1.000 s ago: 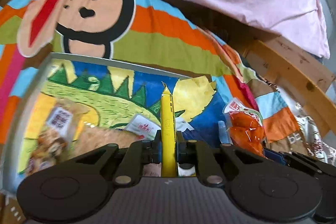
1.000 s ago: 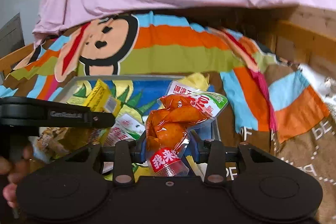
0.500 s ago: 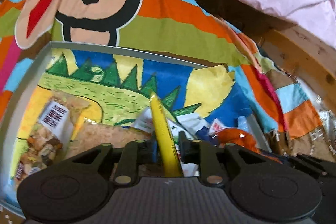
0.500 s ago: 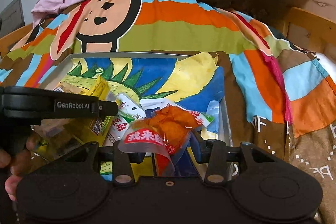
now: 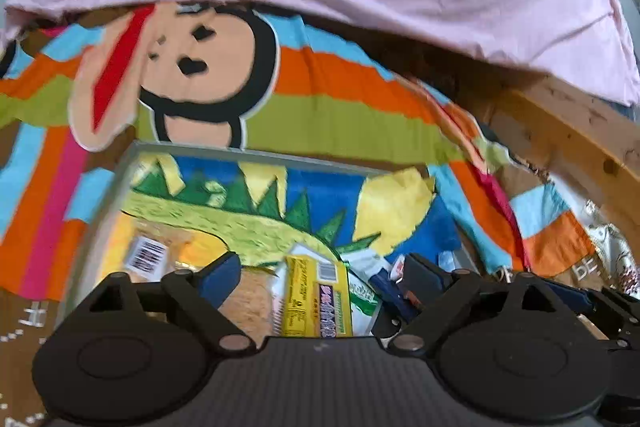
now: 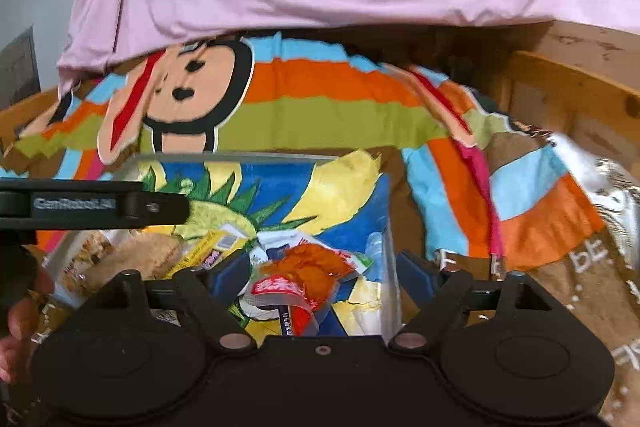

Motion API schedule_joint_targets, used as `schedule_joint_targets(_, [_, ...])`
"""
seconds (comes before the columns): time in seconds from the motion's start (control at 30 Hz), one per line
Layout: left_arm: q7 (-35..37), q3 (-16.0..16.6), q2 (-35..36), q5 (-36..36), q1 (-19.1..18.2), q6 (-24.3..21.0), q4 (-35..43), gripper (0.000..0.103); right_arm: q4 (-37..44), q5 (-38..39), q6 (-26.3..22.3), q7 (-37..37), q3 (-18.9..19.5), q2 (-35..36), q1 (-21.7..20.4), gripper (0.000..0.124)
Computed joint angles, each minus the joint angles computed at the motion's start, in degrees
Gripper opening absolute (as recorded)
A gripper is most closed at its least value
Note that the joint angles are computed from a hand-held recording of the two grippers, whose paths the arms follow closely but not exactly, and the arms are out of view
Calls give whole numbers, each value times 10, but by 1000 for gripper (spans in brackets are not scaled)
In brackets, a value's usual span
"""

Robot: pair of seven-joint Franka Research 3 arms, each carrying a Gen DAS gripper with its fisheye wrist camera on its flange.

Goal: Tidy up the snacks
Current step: 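Open both tools to drop the yellow bar and orange bag into the tray, then withdraw both tools from the tray toward the remaining snacks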

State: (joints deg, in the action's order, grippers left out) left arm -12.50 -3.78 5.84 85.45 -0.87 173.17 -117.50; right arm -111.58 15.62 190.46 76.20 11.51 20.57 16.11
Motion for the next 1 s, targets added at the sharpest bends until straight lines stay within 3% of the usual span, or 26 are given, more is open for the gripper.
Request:
schedule_joint_targets(0.07, [-27,-1,-26,24,-2,-13,-18,99,-27,-7,19,8,48,-20,-47,89])
schedule_joint_targets(0.2, [-71,-15,-89,64,5,-35,-67,102,-92,-98,74,92,190,-55,-201,101])
schedule_joint_targets(0.27, [-87,-23,-123,78,9,-46,-97,102,-121,-137,106,140,218,-73,-237,102])
schedule_joint_targets(0.4, [-98,-41,-194,89,12,-73,-159,102,-176,-158,148,202,207,-123,-236,102])
schedule_joint_targets(0.57, [-118,-59,-286,96,5,-114,-244,103,-252,-172,163,244,180,-195,-211,102])
schedule_joint_targets(0.7, [-103,-67,-353,57,-1,-122,-306,103,-316,-192,176,287,151,-256,-182,102])
schedule_joint_targets(0.9, [-56,-85,-444,-20,0,-119,-382,103,-389,-157,171,310,121,-331,-124,102])
schedule_joint_targets(1.0, [-19,-89,-485,-71,-1,-112,-416,103,-415,-100,150,283,141,-363,-113,102])
